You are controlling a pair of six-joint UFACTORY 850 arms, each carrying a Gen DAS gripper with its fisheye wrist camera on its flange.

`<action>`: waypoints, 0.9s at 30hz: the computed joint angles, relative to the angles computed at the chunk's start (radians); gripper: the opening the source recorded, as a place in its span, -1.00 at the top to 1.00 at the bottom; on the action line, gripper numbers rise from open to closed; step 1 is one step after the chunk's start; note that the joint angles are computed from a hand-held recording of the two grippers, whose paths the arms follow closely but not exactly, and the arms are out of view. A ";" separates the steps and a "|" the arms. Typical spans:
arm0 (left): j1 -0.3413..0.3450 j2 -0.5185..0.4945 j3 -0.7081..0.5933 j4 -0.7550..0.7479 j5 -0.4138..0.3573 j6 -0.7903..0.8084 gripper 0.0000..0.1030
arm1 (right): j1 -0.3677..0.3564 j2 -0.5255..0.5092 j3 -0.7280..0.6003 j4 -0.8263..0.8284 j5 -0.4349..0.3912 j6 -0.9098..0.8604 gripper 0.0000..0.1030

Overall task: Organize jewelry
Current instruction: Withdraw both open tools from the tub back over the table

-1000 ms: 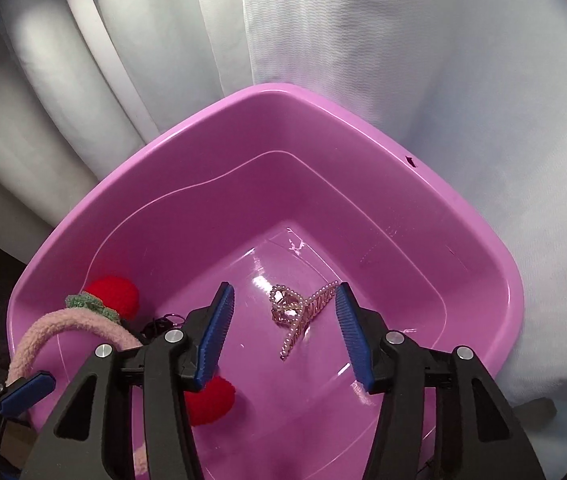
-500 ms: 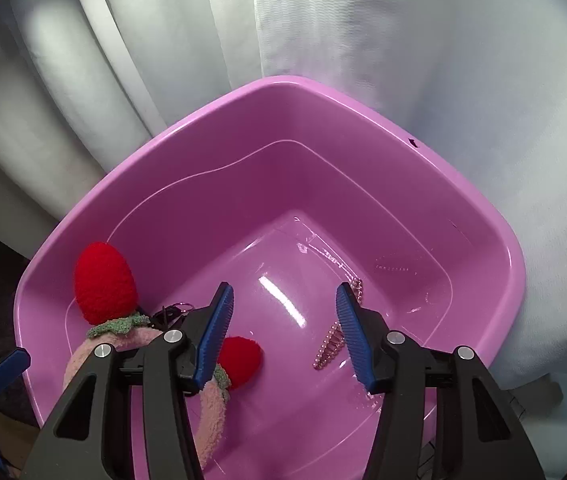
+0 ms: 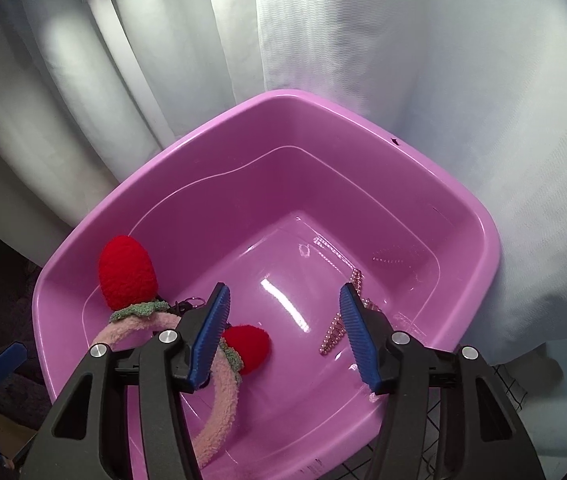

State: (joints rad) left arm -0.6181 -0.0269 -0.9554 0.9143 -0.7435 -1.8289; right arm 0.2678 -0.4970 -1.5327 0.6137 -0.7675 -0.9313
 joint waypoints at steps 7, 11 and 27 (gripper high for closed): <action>-0.024 0.026 0.019 0.041 -0.054 -0.031 -0.63 | -0.048 0.080 0.092 0.108 0.008 -0.069 -0.17; -0.051 0.034 0.017 0.067 -0.085 -0.054 -0.71 | -0.092 0.145 0.164 0.196 0.007 -0.143 -0.22; -0.260 -0.076 -0.118 0.170 -0.133 -0.137 -0.85 | -0.522 0.355 0.423 0.294 -0.028 -0.317 -0.27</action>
State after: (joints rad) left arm -0.8779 -0.1028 -1.0731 1.0848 -0.8763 -1.9654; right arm -0.2545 -0.1416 -1.1099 0.9078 -0.7960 -1.2478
